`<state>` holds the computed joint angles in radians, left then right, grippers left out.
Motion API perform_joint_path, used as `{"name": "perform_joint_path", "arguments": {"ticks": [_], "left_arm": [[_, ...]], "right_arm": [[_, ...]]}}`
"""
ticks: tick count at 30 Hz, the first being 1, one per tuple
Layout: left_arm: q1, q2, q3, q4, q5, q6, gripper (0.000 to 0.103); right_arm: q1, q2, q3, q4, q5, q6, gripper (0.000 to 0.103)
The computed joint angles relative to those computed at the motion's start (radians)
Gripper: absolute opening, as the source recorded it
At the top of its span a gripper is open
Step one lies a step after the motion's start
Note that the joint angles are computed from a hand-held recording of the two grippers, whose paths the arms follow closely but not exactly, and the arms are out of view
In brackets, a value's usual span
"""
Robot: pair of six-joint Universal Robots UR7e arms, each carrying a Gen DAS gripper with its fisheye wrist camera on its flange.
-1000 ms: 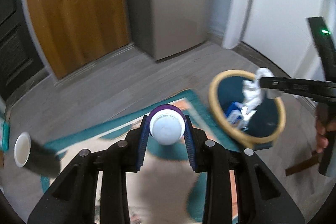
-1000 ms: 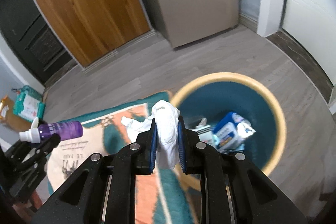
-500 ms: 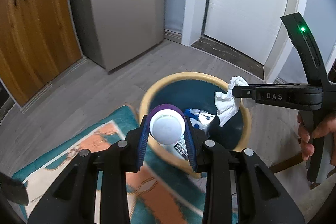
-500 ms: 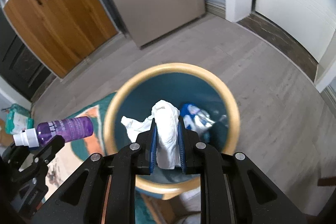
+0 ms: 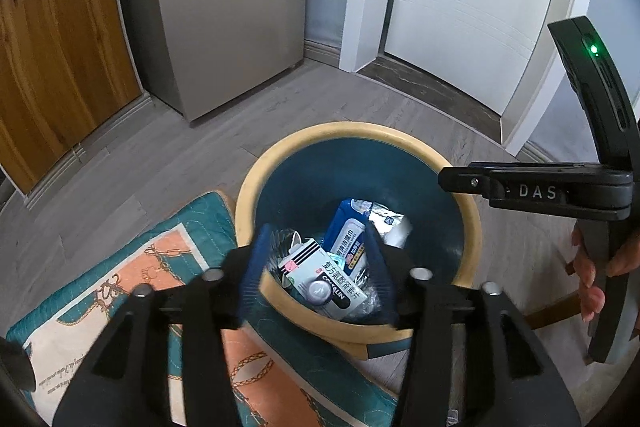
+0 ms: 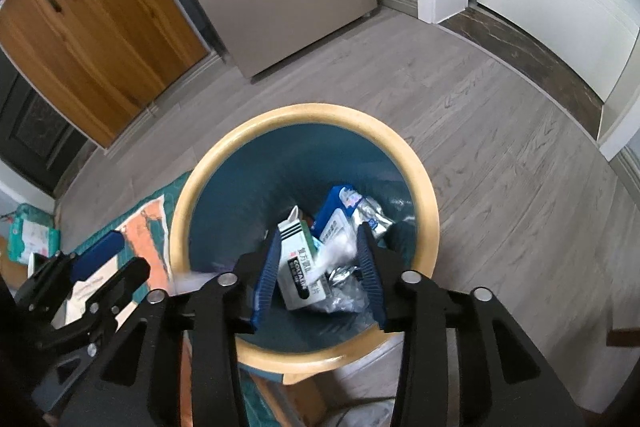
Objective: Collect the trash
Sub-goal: 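Open both grippers over the bin, dropping the spray bottle and tissue, then move back to the mat and grasp another white tissue with the right gripper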
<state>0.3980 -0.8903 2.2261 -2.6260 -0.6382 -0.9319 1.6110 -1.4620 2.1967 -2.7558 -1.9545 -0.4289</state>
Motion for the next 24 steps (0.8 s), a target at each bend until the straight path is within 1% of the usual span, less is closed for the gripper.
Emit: {"name": "perform_joint_path", "arguments": {"ticks": [3, 6, 9, 11, 12, 13, 14, 15, 17, 18, 20, 21, 23, 24], "left_arm": [[-0.003, -0.008, 0.005, 0.010, 0.000, -0.010, 0.053], [-0.017, -0.027, 0.014, 0.052, 0.006, -0.033, 0.060], [-0.047, -0.067, 0.031, 0.141, 0.018, -0.089, 0.067], [-0.074, -0.111, 0.050, 0.225, 0.020, -0.163, 0.074], [-0.090, -0.136, 0.059, 0.273, 0.018, -0.209, 0.076], [-0.102, -0.156, 0.064, 0.318, 0.017, -0.249, 0.082], [-0.120, -0.179, 0.067, 0.384, 0.015, -0.308, 0.089], [-0.140, -0.201, 0.071, 0.442, 0.015, -0.361, 0.090], [-0.190, -0.255, 0.073, 0.599, 0.007, -0.484, 0.094], [-0.205, -0.270, 0.068, 0.654, 0.006, -0.522, 0.095], [-0.259, -0.318, 0.062, 0.816, 0.003, -0.648, 0.097], [-0.277, -0.333, 0.060, 0.864, 0.000, -0.692, 0.097], [-0.338, -0.388, 0.071, 0.973, -0.036, -0.823, 0.097], [-0.354, -0.402, 0.074, 0.998, -0.050, -0.856, 0.097]], "right_arm": [[0.008, 0.000, 0.000, 0.001, -0.002, 0.010, 0.045], [0.018, 0.001, -0.003, -0.001, -0.012, 0.005, 0.050], [0.034, -0.012, 0.008, -0.009, -0.008, 0.010, 0.054], [0.047, -0.024, 0.019, -0.020, -0.004, 0.004, 0.061], [0.055, -0.034, 0.029, -0.027, -0.003, -0.001, 0.070], [0.061, -0.043, 0.038, -0.036, -0.004, -0.005, 0.083], [0.068, -0.050, 0.048, -0.050, -0.009, -0.008, 0.088], [0.081, -0.062, 0.066, -0.079, -0.025, -0.013, 0.094], [0.106, -0.086, 0.094, -0.116, -0.048, -0.015, 0.095], [0.114, -0.100, 0.106, -0.121, -0.049, -0.009, 0.096], [0.132, -0.137, 0.132, -0.116, -0.042, 0.013, 0.097], [0.140, -0.151, 0.142, -0.114, -0.040, 0.019, 0.097], [0.169, -0.187, 0.172, -0.115, -0.040, 0.021, 0.097], [0.182, -0.199, 0.182, -0.116, -0.042, 0.017, 0.097]]}}
